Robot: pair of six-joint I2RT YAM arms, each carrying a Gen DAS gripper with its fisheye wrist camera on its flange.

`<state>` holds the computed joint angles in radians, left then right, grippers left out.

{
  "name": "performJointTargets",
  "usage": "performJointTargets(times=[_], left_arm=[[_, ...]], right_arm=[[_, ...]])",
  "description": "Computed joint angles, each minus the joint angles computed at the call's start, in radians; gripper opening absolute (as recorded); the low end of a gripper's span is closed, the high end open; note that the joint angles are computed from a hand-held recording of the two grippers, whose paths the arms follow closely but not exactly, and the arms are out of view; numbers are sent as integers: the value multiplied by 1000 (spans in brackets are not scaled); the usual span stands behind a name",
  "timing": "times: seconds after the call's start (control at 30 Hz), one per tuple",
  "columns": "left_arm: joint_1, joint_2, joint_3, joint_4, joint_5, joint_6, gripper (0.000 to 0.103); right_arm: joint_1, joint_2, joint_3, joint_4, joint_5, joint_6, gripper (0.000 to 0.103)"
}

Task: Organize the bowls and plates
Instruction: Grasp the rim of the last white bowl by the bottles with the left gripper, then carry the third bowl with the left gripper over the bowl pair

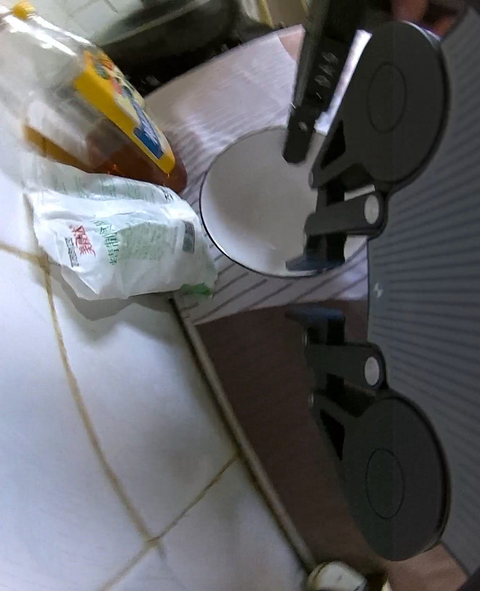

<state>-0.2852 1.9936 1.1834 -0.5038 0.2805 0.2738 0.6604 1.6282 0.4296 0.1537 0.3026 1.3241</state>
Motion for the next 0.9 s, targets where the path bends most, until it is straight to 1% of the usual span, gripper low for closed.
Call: performJointTargets(times=[0.07, 0.2, 0.37, 0.43, 0.53, 0.57, 0.67, 0.7, 0.73, 0.77, 0.83, 0.9], left_arm=[[9, 1, 6, -24, 18, 6, 4], [6, -47, -47, -3, -1, 21, 4], [28, -138, -106, -19, 38, 28, 4], [29, -187, -132, -27, 45, 23, 4], [26, -282, -171, -61, 47, 39, 4], [26, -316, -186, -72, 55, 46, 4], [30, -406, -222, -118, 94, 66, 5], [32, -434, -226, -149, 113, 78, 5], [33, -456, -229, -179, 127, 84, 6], [29, -482, -234, -206, 135, 83, 6], [15, -536, -256, -237, 143, 91, 6], [-15, -591, -283, -255, 135, 85, 6]], right_arm=[[21, -2, 4, -14, 17, -5, 8], [9, -26, -11, -1, -1, -32, 10], [50, -119, -37, -55, 32, 2, 10], [78, -158, -44, -80, 64, 28, 11], [142, -264, -49, -182, 114, 81, 11], [173, -309, -44, -239, 138, 103, 11], [254, -431, -39, -382, 203, 157, 11], [280, -474, -40, -429, 221, 182, 11], [311, -507, -32, -487, 244, 219, 11], [363, -526, -6, -573, 282, 276, 11], [468, -549, 37, -717, 355, 389, 11], [559, -566, 64, -843, 396, 521, 11]])
